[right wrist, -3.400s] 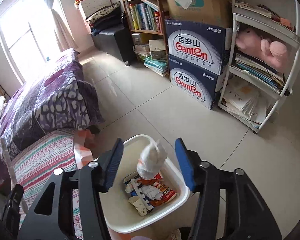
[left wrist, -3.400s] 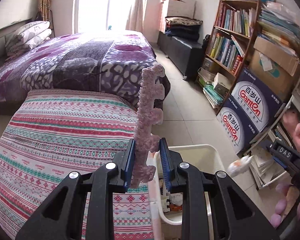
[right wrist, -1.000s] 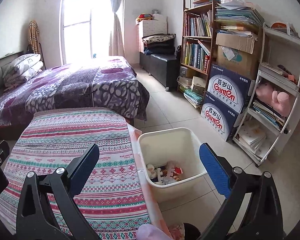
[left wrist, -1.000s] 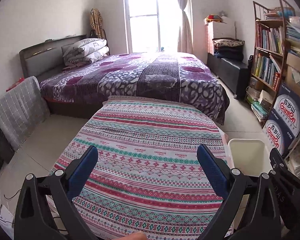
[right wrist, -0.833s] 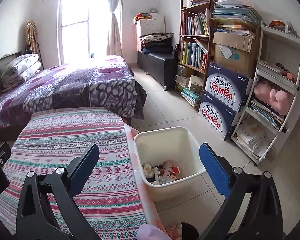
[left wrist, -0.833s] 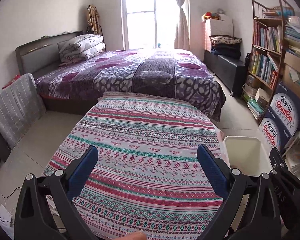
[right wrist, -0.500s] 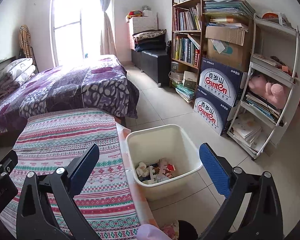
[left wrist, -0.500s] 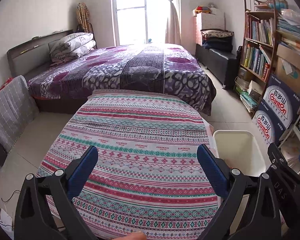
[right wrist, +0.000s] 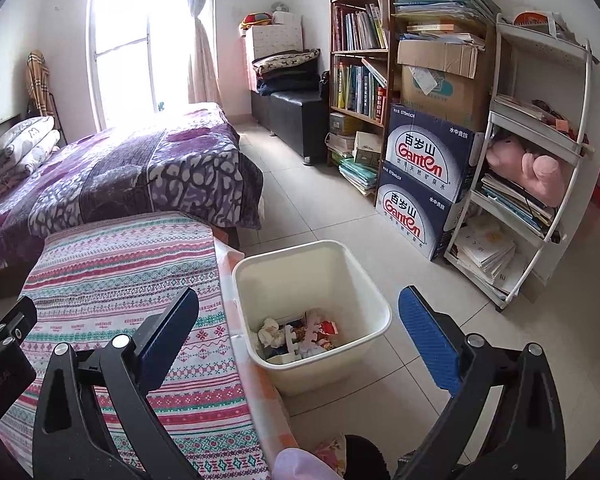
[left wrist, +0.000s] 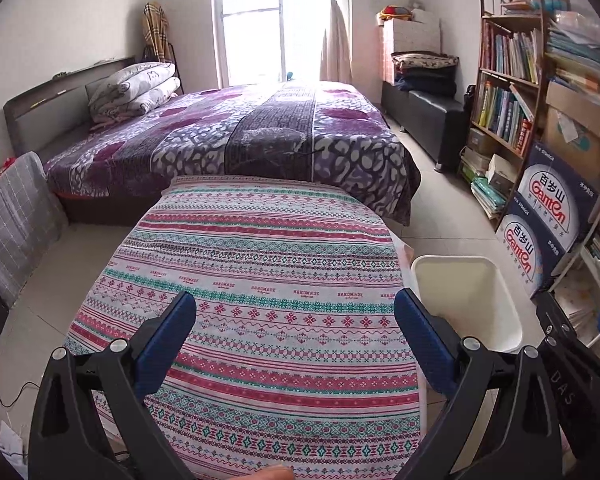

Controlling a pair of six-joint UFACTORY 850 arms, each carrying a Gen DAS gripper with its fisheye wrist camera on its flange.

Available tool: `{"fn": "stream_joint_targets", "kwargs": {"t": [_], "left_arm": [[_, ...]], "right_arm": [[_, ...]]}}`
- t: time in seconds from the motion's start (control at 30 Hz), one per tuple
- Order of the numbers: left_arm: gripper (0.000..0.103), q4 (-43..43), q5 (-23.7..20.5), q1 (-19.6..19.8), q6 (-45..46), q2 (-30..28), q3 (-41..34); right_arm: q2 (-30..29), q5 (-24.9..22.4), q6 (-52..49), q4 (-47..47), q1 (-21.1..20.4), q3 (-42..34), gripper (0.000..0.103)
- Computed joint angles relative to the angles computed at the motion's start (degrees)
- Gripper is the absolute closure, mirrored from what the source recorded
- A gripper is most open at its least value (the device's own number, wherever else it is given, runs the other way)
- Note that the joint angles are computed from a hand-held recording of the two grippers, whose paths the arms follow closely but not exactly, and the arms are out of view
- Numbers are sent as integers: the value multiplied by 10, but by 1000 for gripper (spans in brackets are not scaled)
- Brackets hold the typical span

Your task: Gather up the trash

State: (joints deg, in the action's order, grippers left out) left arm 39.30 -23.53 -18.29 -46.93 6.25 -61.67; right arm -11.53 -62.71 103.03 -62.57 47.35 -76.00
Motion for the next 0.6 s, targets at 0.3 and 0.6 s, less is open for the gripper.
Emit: {"fn": "stream_joint_targets", "kwargs": {"t": [0.3, 0.6], "left_arm": [[7, 4, -3, -3, -3, -1, 0], [7, 5, -2, -2, -2, -2, 1]], "right_arm": [[3, 8, -2, 2, -1, 3, 7], [3, 14, -5, 4, -2, 4, 7]]}}
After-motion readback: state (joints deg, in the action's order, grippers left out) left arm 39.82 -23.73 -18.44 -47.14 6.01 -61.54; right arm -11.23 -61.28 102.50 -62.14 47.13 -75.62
